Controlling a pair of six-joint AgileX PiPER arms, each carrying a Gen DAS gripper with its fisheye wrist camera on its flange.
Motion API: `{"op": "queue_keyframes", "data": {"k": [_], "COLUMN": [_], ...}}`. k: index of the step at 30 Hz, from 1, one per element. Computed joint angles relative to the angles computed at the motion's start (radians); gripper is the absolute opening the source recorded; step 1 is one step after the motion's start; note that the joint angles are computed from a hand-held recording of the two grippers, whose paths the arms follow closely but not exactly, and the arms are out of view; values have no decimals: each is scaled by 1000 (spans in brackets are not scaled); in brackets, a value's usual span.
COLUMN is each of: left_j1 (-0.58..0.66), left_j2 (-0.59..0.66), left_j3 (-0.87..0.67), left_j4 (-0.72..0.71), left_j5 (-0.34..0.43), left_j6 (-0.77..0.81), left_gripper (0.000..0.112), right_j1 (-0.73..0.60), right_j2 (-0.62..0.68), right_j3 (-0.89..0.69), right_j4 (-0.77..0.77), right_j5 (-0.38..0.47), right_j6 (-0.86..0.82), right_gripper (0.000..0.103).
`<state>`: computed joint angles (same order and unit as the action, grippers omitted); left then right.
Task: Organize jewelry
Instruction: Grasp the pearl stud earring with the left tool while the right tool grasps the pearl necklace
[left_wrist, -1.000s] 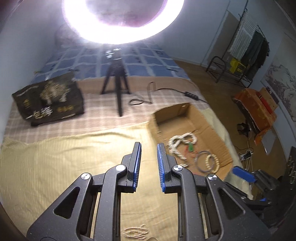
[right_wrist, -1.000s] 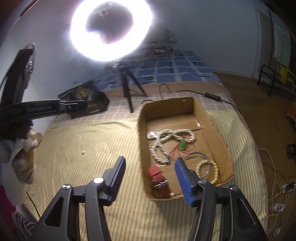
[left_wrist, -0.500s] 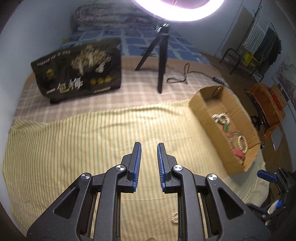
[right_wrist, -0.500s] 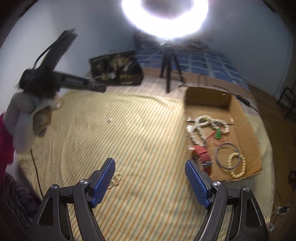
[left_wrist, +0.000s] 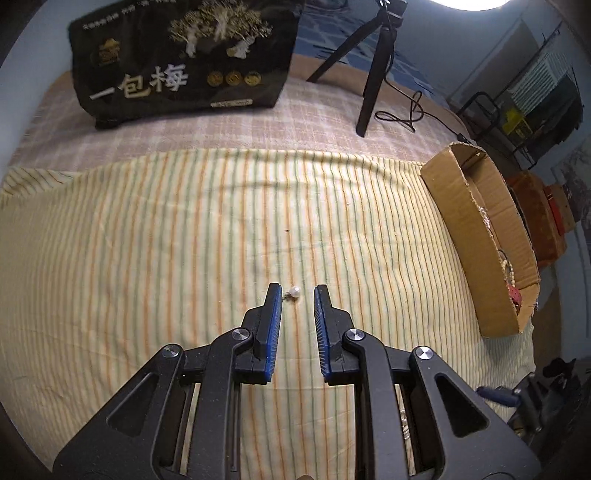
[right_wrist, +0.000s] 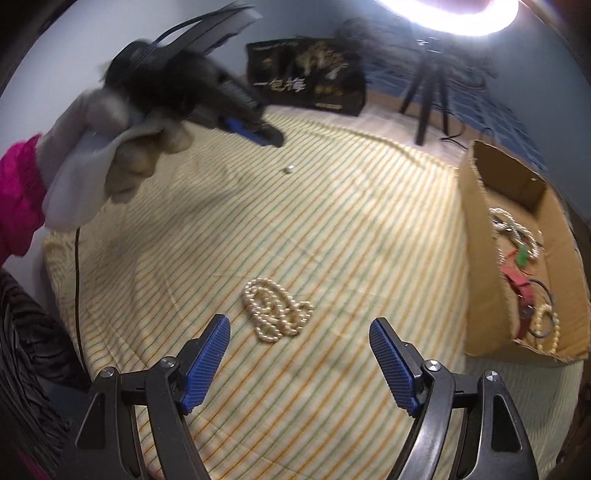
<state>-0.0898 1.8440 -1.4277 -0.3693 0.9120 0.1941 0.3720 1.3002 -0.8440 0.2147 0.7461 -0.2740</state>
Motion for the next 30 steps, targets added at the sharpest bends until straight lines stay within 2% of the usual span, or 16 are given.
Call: {"op": "queue_keyframes", "data": {"k": [9, 19, 21, 22, 23, 30], "left_j1": [-76, -101, -104, -104, -104, -97], "left_j2": [54, 106, 109, 111, 110, 111], "left_j3": [-25, -74, -78, -81, -80, -77], "left_j4": [119, 165, 178, 184, 185, 198], "left_j5": [-14, -6, -3, -4, -9, -20], "left_j6": [-49, -108, -121, -128, -130, -127], "left_gripper": [16, 16, 22, 35, 42, 43], "right_j1": [26, 18, 21, 23, 24, 39], "right_j2": [59, 112, 121, 125, 130, 153], "right_j3": [6, -9, -10, -8, -9, -4], "right_j4": [-7, 33, 34, 35, 36, 35], "right_j5": [-30, -42, -47, -49, -51, -82], "right_j6": [-17, -41, -42, -41, -41, -26], "right_gripper": [80, 80, 80, 80, 80, 80]}}
